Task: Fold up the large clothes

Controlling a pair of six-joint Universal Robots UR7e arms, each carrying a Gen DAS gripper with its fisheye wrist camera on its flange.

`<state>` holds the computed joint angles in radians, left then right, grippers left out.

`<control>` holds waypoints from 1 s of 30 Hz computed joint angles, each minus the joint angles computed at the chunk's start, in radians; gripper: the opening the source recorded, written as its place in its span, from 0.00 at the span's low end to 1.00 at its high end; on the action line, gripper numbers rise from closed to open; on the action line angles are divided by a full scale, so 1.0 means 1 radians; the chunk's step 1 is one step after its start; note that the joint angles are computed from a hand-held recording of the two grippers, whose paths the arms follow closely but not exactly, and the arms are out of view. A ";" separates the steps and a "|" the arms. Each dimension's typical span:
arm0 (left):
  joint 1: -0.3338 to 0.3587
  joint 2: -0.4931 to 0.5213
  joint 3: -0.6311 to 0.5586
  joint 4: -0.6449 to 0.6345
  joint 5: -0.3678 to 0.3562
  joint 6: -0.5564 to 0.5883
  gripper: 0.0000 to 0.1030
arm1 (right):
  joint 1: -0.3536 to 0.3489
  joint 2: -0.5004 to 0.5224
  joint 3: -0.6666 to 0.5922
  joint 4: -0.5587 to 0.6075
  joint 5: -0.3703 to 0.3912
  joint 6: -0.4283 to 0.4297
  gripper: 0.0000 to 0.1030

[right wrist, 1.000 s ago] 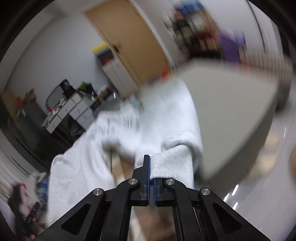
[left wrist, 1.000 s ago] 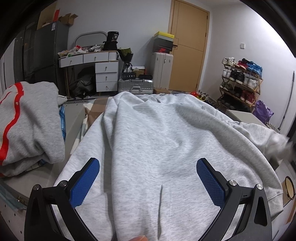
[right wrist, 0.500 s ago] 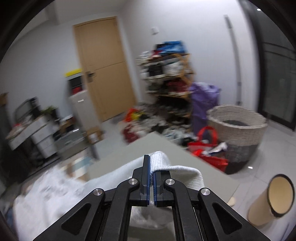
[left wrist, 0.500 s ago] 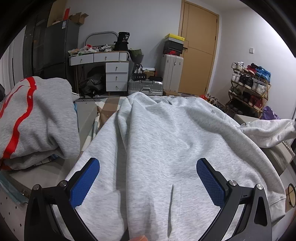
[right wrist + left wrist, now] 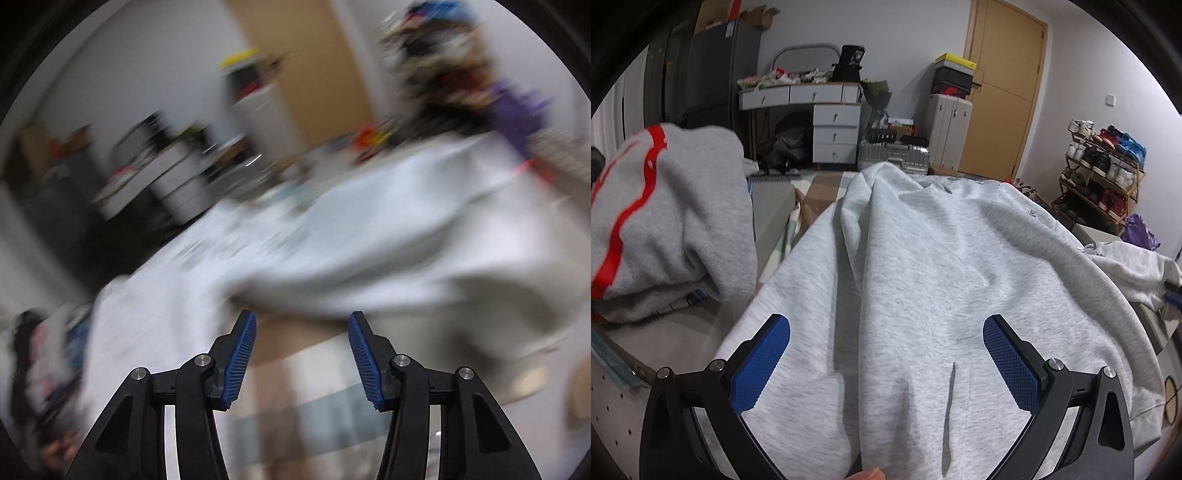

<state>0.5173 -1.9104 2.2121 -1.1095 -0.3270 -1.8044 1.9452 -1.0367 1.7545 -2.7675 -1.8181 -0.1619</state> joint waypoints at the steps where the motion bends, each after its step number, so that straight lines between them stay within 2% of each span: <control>1: -0.002 -0.002 0.003 -0.009 -0.007 0.001 0.99 | 0.005 0.035 -0.014 0.041 0.035 -0.016 0.50; 4: -0.025 -0.006 0.000 0.041 -0.018 -0.046 0.99 | 0.015 0.119 -0.067 0.077 0.060 -0.060 0.49; 6: -0.039 -0.003 -0.010 0.097 -0.026 -0.092 0.99 | 0.010 0.156 -0.096 0.103 0.087 -0.045 0.48; 8: -0.052 0.001 -0.019 0.155 -0.035 -0.141 0.99 | -0.007 0.196 -0.148 0.167 0.107 0.007 0.44; 9: -0.053 -0.002 -0.020 0.165 -0.034 -0.148 0.99 | -0.021 0.209 -0.175 0.215 0.148 0.016 0.39; 11: -0.053 -0.004 -0.023 0.180 -0.037 -0.162 0.99 | -0.032 0.222 -0.207 0.303 0.206 0.014 0.37; 12: -0.047 -0.004 -0.023 0.174 -0.033 -0.158 0.99 | -0.028 0.224 -0.202 0.303 0.203 0.005 0.28; 13: -0.043 -0.004 -0.024 0.173 -0.032 -0.158 0.99 | -0.024 0.222 -0.201 0.308 0.189 -0.004 0.08; 14: -0.038 -0.003 -0.024 0.167 -0.032 -0.153 0.99 | -0.017 0.210 -0.181 0.281 0.170 -0.006 0.05; 15: -0.032 -0.002 -0.024 0.154 -0.032 -0.142 0.99 | -0.015 0.198 -0.169 0.259 0.170 -0.008 0.04; 17: -0.024 0.000 -0.024 0.143 -0.037 -0.125 0.99 | -0.012 0.137 -0.112 0.124 0.180 -0.022 0.04; 19: -0.022 0.007 -0.030 0.161 -0.043 -0.132 0.99 | -0.017 0.102 -0.093 0.045 0.173 0.005 0.03; 20: -0.023 0.007 -0.030 0.169 -0.045 -0.137 0.99 | -0.020 0.093 -0.089 0.009 0.147 0.035 0.03; 22: -0.022 -0.001 -0.027 0.175 -0.049 -0.151 0.99 | -0.005 0.127 -0.116 -0.010 -0.002 0.044 0.04; 24: -0.023 -0.011 -0.024 0.179 -0.058 -0.165 0.99 | -0.004 0.150 -0.128 -0.002 -0.057 0.062 0.04; 26: -0.034 -0.013 -0.030 0.214 -0.076 -0.197 0.99 | -0.012 0.145 -0.116 0.012 -0.035 0.083 0.08; 29: -0.050 -0.027 -0.026 0.228 -0.093 -0.205 0.99 | -0.016 0.105 -0.075 0.003 0.010 0.059 0.16; 30: -0.052 -0.038 -0.017 0.204 -0.099 -0.181 0.99 | -0.028 0.067 -0.039 0.005 0.062 0.047 0.29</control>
